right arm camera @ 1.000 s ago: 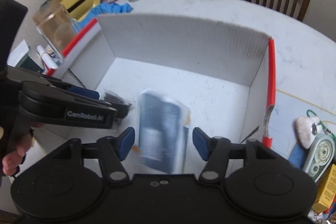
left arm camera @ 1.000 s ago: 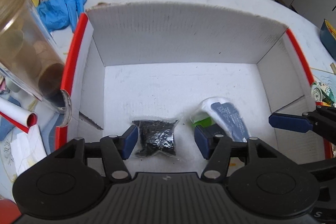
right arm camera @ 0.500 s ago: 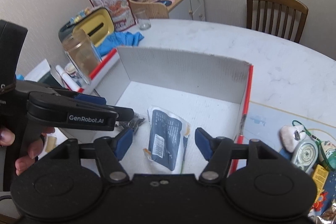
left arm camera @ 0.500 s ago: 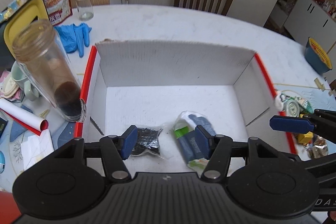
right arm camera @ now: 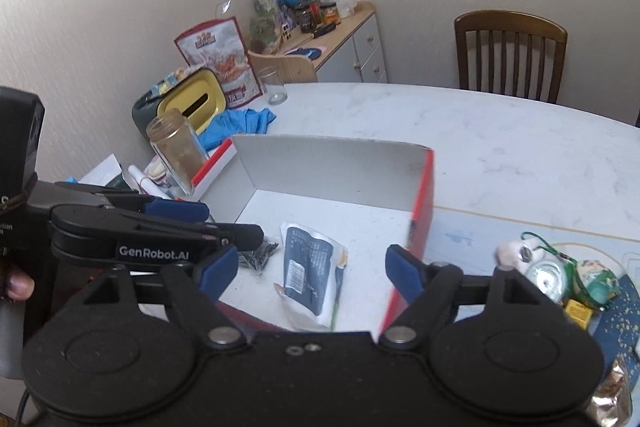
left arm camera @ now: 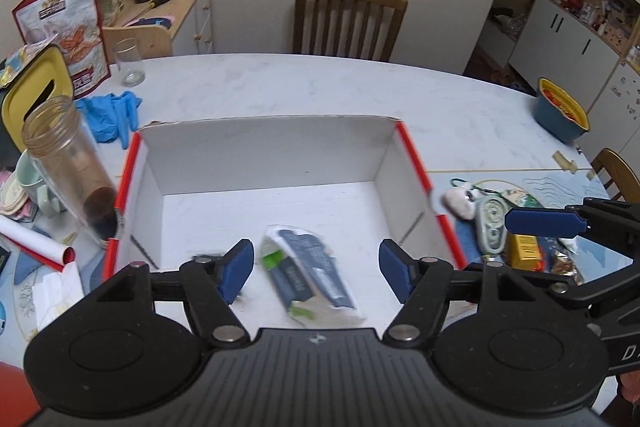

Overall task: Organize objects
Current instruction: 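Withdraw both tools from the box back toward the mat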

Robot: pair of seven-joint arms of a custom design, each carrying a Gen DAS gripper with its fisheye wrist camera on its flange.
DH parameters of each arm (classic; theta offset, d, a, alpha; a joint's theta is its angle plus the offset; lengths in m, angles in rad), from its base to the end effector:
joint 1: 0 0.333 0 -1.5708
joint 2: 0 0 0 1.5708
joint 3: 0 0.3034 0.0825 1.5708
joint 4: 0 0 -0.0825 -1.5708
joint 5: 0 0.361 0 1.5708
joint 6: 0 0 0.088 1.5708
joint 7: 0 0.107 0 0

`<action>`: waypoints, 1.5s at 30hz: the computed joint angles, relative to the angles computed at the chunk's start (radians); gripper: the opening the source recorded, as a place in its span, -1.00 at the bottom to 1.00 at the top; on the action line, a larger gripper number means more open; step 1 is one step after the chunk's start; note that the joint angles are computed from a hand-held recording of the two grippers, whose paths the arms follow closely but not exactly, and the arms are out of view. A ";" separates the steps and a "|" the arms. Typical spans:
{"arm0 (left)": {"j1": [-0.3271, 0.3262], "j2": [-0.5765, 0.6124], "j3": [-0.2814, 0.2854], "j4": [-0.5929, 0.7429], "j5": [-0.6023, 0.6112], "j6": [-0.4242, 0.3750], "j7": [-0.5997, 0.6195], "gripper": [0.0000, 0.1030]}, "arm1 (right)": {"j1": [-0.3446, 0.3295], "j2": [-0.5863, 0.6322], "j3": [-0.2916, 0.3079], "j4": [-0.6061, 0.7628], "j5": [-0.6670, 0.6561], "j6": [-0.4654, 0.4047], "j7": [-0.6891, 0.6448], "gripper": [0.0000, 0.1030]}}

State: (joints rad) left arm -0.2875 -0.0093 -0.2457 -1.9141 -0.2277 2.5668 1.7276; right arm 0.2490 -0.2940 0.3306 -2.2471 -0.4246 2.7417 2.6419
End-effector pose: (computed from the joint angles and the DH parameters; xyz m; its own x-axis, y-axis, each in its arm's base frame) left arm 0.5035 -0.2937 0.5659 -0.5464 -0.8295 0.1156 -0.6921 0.3695 -0.6201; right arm 0.3989 0.2987 0.5629 -0.0124 -0.9566 -0.2910 -0.6928 0.2181 -0.6874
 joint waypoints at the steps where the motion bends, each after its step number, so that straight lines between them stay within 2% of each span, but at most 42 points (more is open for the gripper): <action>1: -0.004 -0.004 -0.004 -0.005 0.000 0.004 -0.004 0.42 | 0.003 -0.022 -0.006 -0.021 0.005 0.006 -0.001 0.61; 3: -0.012 -0.012 -0.011 -0.015 0.034 0.019 -0.041 0.51 | -0.003 -0.067 -0.008 -0.064 0.013 0.015 -0.003 0.71; 6: -0.028 -0.021 -0.019 -0.029 0.069 0.039 -0.077 0.51 | -0.023 -0.139 -0.001 -0.132 0.039 0.037 -0.012 0.88; 11: -0.059 -0.026 -0.036 -0.040 0.105 0.053 -0.122 0.61 | -0.054 -0.260 0.008 -0.238 0.105 0.059 -0.069 0.92; 16: -0.090 -0.018 -0.051 -0.041 0.125 0.066 -0.147 0.62 | -0.084 -0.392 0.026 -0.335 0.156 0.025 -0.127 0.92; 22: -0.122 0.000 -0.070 -0.042 0.191 0.102 -0.216 0.70 | -0.088 -0.554 0.013 -0.453 0.253 -0.052 -0.181 0.92; 24: -0.132 0.009 -0.076 -0.043 0.195 0.120 -0.232 0.95 | -0.090 -0.614 0.011 -0.492 0.274 -0.089 -0.199 0.92; 25: -0.136 0.013 -0.079 -0.043 0.199 0.129 -0.245 0.98 | -0.090 -0.642 0.009 -0.508 0.284 -0.110 -0.207 0.92; 31: -0.165 0.047 -0.101 -0.036 0.177 0.164 -0.267 0.99 | -0.073 -0.797 -0.004 -0.603 0.327 -0.238 -0.265 0.92; 35: -0.185 0.082 -0.114 -0.019 0.214 0.163 -0.313 0.99 | -0.066 -0.873 -0.011 -0.650 0.335 -0.310 -0.303 0.91; 40: -0.215 0.146 -0.121 0.032 0.295 0.107 -0.409 0.99 | -0.067 -0.969 -0.038 -0.709 0.350 -0.366 -0.348 0.91; 45: -0.246 0.210 -0.121 0.069 0.376 0.073 -0.489 0.99 | -0.066 -0.995 -0.077 -0.759 0.379 -0.384 -0.410 0.89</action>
